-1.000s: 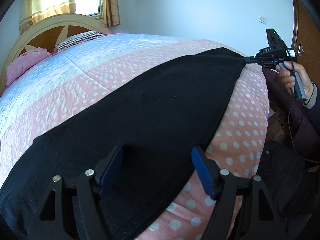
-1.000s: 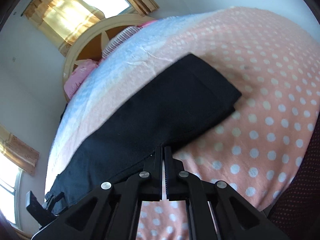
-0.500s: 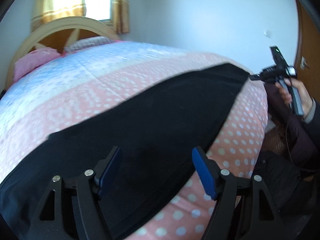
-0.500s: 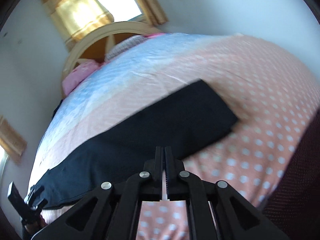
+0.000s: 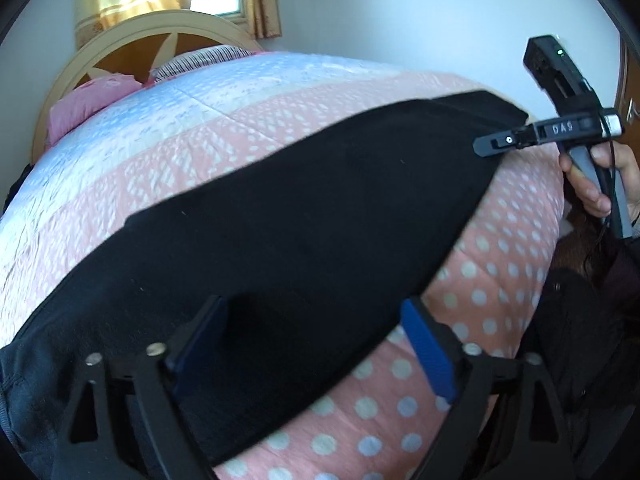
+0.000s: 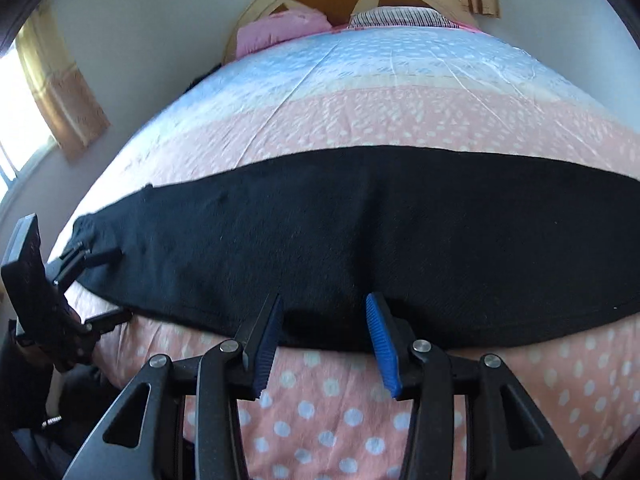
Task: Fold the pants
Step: 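Open both tools and release the folded pants onto the bed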
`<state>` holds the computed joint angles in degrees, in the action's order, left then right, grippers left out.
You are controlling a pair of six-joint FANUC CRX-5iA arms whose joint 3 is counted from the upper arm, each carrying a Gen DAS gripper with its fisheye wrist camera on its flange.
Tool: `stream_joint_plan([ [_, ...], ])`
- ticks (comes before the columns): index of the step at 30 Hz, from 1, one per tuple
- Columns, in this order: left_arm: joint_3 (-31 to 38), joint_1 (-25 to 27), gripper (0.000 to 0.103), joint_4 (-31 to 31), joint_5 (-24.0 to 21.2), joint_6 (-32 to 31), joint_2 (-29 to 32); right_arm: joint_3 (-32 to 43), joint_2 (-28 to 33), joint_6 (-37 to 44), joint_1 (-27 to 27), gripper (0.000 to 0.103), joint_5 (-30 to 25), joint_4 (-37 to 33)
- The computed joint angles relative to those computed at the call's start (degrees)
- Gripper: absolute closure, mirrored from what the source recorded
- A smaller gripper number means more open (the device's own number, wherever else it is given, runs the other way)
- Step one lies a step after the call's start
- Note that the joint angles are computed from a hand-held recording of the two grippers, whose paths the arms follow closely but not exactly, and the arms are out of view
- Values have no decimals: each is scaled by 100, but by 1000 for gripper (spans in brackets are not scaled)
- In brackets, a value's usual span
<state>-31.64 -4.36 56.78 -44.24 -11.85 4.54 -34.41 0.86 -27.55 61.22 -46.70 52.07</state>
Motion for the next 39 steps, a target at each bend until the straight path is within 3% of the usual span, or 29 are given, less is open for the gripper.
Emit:
stream_joint_plan([
  [5,-164,16,11,207,108,-68,-185,224,77,199,-25,58,27,337],
  [8,-394,-87,11,823,378,-243,-411,634,443,618,-170,58,182,472],
  [10,-582,-311,9,1386,1020,-474,-593,998,786,964,-261,58,199,487],
  [12,-681,-657,8,1934,1967,-657,-674,1394,1125,1334,-316,58,151,416],
  [14,-577,-703,7,1756,2405,-245,-571,1724,1400,1619,-399,58,278,377],
  [18,63,-210,7,-183,2219,1941,-106,2422,1913,2347,-289,58,-51,-4],
  [20,197,-117,7,-590,2168,2375,28,2637,2107,2653,-250,58,-84,-218],
  [23,63,-16,5,-132,2016,2048,64,2880,2334,3049,-165,58,-226,-611],
  [27,176,30,2,-317,1871,2205,136,2611,2238,2586,-123,58,-85,-374],
  [39,-6,81,0,-310,1898,2274,-22,2391,2145,2493,-79,58,66,-216],
])
